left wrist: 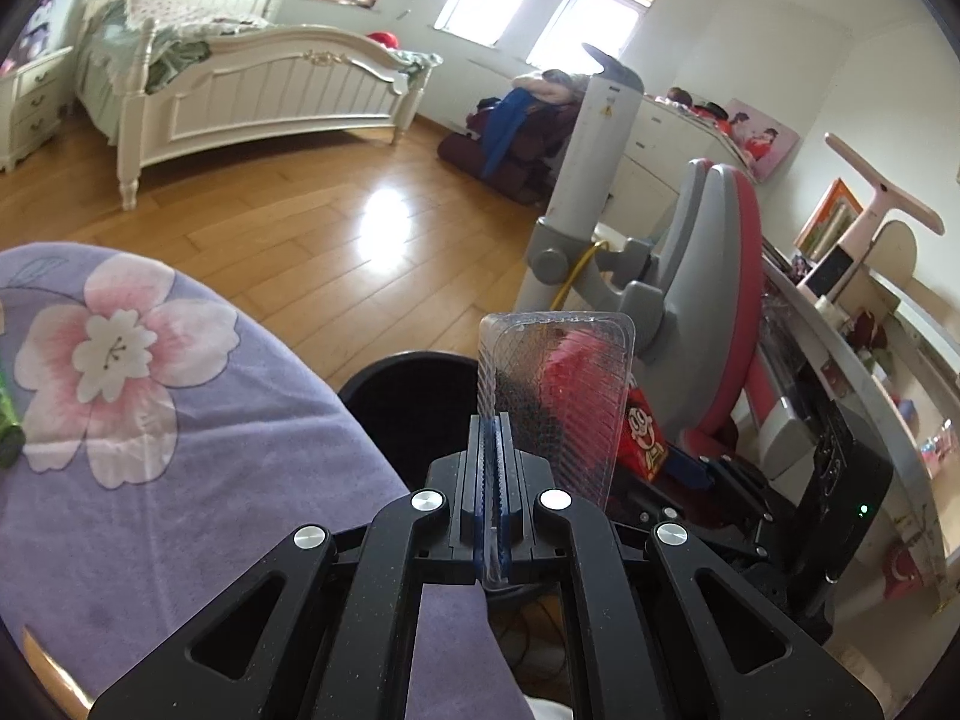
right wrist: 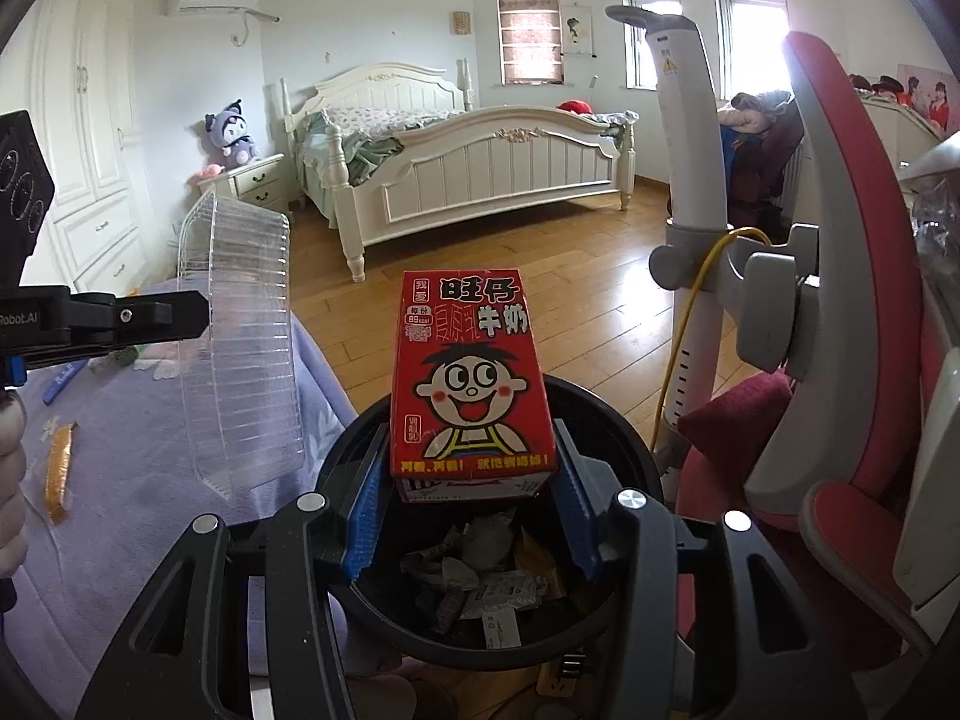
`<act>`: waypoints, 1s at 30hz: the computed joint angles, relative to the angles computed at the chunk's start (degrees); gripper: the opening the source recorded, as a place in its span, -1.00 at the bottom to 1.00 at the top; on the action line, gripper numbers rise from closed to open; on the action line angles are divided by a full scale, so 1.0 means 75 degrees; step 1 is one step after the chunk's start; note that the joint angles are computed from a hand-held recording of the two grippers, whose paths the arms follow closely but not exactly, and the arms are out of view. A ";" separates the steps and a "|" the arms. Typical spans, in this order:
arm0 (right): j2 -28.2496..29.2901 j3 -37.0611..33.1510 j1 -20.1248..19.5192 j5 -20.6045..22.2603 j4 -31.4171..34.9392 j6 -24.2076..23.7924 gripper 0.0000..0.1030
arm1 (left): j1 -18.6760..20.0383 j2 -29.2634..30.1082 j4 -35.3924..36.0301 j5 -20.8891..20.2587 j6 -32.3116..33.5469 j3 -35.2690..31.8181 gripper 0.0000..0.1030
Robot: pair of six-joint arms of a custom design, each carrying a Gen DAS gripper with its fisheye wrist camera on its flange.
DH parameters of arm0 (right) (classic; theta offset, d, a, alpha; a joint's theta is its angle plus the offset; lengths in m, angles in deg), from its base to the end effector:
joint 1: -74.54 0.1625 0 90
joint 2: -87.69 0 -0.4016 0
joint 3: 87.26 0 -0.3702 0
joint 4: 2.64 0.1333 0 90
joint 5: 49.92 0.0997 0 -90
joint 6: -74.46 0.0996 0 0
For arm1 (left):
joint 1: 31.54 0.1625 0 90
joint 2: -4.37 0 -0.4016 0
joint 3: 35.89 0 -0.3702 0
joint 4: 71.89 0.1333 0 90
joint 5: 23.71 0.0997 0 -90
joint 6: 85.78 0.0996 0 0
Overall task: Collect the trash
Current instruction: 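Carry the milk box and plastic tray over the black bin and open both tools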
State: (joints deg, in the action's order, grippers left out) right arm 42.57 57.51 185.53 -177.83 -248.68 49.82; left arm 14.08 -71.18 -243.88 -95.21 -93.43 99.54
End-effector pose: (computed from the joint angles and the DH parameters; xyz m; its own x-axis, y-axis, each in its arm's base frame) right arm 0.1898 -0.2934 0.1216 -0.7535 -0.0381 0.6564 -0.5638 0.5511 -0.6152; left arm -0.1716 -0.4112 0.1812 -0.8408 0.4846 -0.2412 0.5409 0.7332 -0.4122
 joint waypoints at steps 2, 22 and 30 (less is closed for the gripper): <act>0.0026 0.0009 -0.0133 0.0090 -0.0057 -0.0041 -0.05 | 0.0074 0.0162 -0.0010 -0.0041 -0.0001 -0.0087 -0.92; 0.0079 0.0125 -0.0722 0.0460 -0.0135 0.0014 -0.05 | 0.0091 0.1042 -0.0146 0.0044 0.0054 -0.0470 -0.92; 0.0083 0.0098 -0.0697 0.0426 -0.0110 0.0023 -0.05 | -0.0031 0.1161 -0.0220 0.0238 0.0229 -0.0484 -0.92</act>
